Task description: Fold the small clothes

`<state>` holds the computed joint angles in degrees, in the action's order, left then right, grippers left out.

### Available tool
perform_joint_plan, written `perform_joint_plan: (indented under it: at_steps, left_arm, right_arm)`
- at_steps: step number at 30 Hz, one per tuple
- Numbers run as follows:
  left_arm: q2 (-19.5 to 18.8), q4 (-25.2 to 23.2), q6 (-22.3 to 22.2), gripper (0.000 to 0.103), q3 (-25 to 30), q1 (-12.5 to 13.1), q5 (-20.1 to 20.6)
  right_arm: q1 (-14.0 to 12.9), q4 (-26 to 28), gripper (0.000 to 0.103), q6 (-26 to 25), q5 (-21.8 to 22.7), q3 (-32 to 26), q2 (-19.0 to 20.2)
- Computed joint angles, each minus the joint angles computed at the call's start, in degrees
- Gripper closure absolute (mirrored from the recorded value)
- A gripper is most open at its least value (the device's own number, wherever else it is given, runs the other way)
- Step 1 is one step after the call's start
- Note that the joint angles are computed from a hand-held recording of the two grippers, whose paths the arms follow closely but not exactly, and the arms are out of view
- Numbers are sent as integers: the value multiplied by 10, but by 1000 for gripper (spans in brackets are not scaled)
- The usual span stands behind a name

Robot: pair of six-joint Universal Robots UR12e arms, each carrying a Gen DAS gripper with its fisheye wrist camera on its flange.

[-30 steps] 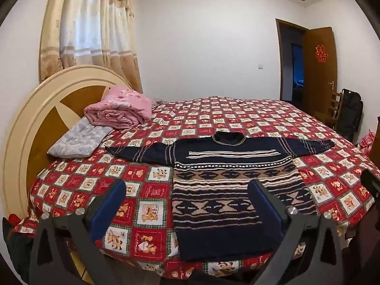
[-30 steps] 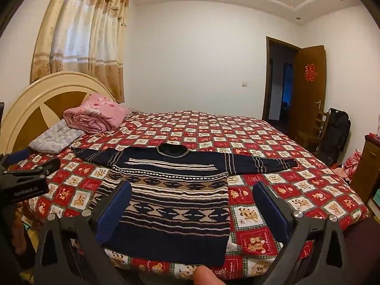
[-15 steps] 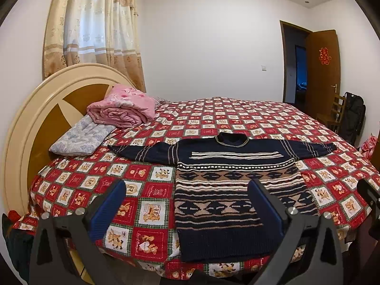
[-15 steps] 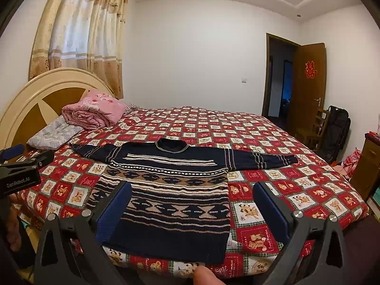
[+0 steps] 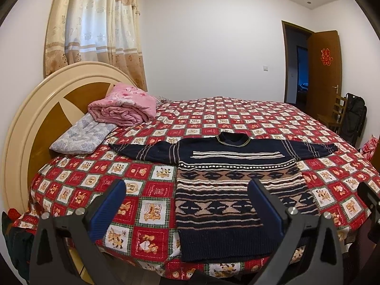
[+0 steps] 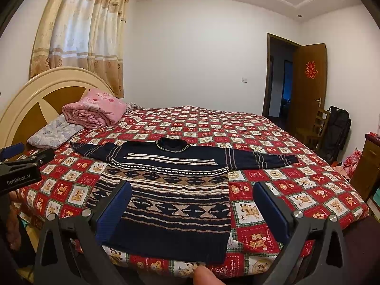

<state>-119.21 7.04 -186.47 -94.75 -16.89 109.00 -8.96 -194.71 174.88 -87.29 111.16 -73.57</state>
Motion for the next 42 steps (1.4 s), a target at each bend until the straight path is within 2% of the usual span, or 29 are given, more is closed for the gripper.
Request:
perform_joint_plan:
  at_steps: [42]
  left_arm:
    - [2, -1, -7, 0, -2, 3, -1]
  right_arm:
    - [-1, 10, 1, -3, 3, -2, 4]
